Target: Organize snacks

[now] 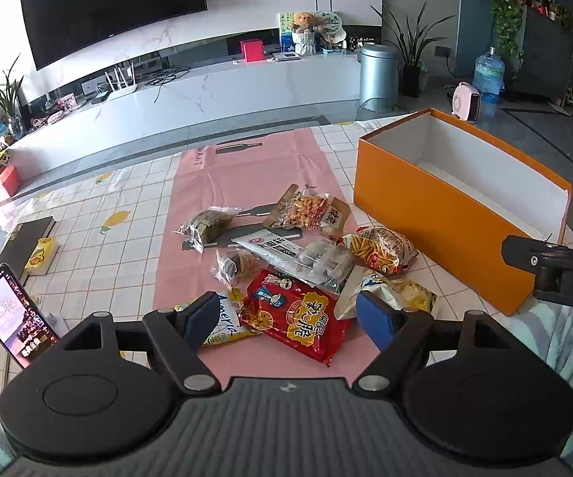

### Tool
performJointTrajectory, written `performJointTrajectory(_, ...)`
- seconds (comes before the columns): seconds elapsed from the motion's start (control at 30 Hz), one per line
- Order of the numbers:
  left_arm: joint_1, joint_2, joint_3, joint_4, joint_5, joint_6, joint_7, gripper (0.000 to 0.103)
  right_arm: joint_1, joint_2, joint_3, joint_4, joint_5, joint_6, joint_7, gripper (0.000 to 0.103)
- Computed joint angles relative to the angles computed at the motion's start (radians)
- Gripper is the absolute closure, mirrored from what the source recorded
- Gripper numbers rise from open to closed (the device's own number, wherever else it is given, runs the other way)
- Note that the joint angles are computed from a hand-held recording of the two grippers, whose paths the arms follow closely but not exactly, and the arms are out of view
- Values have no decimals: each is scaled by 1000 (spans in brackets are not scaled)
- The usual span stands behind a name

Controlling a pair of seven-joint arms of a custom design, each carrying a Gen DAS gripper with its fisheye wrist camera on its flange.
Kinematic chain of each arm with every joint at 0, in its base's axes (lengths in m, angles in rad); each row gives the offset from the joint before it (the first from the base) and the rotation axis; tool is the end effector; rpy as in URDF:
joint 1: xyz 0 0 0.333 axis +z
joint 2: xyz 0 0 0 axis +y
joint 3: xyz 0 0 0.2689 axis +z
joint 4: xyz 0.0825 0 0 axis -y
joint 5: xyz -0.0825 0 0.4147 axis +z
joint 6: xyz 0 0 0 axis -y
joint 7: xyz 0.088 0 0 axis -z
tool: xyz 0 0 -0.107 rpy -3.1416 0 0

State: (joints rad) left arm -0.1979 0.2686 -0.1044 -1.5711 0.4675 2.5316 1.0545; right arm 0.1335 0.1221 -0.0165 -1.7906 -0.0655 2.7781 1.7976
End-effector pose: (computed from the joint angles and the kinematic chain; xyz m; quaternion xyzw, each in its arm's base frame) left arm 0.6768 -0.2082 0.5134 -0.6347 0.6749 -0.2437 0.2868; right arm 0.6665 0.0817 0.5261 -0.6228 0.6602 -0.2611 0.3287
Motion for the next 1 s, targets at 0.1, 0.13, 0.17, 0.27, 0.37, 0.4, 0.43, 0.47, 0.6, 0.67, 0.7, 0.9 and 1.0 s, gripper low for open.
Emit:
performJointTrajectory(0.1,0,2,-1,3,-2,-1,2,12,2,3,-2,7,-7,-9,8,4)
performJointTrajectory(0.13,-1,5,-1,8,-3,-4,4,11,1,5,-2,9,-6,-8,6,4)
performJointTrajectory(0.17,-1,7,-1,11,-4,-6,5,11,1,6,-1,10,-5,-9,2,4)
performJointTrajectory(0.27,-3,8,1,12,-3,-6,3,12,1,7,0,14,-4,-12,-3,4)
performJointTrajectory(0.37,-4,14,1,21,-5,-9,1,11,1,10,2,17,6,-14,-15,4)
performJointTrajectory(0.4,-2,15,1,24,-9,-12,4,12,1,11,3,19,10,-14,-18,4)
performJointTrajectory(0.43,-1,16,0,27,-13,-15,7,12,0,12,4,20,16,-14,-24,4)
performJointTrajectory(0.47,-2,18,0,29,-14,-18,7,12,0,12,5,20,20,-16,-29,4)
performJointTrajectory(0.6,1,18,0,32,-24,-23,17,11,2,12,5,19,26,-19,-37,4)
performJointTrajectory(0.67,1,18,1,31,-25,-22,17,12,3,11,5,18,26,-18,-39,4)
performJointTrajectory(0.7,0,18,1,31,-24,-22,16,12,3,11,5,18,26,-18,-40,4)
performJointTrajectory(0.9,0,18,1,30,-24,-20,17,11,4,13,4,21,25,-22,-38,4)
performJointTrajectory(1.0,0,18,1,30,-24,-21,17,12,6,13,4,21,23,-24,-35,4)
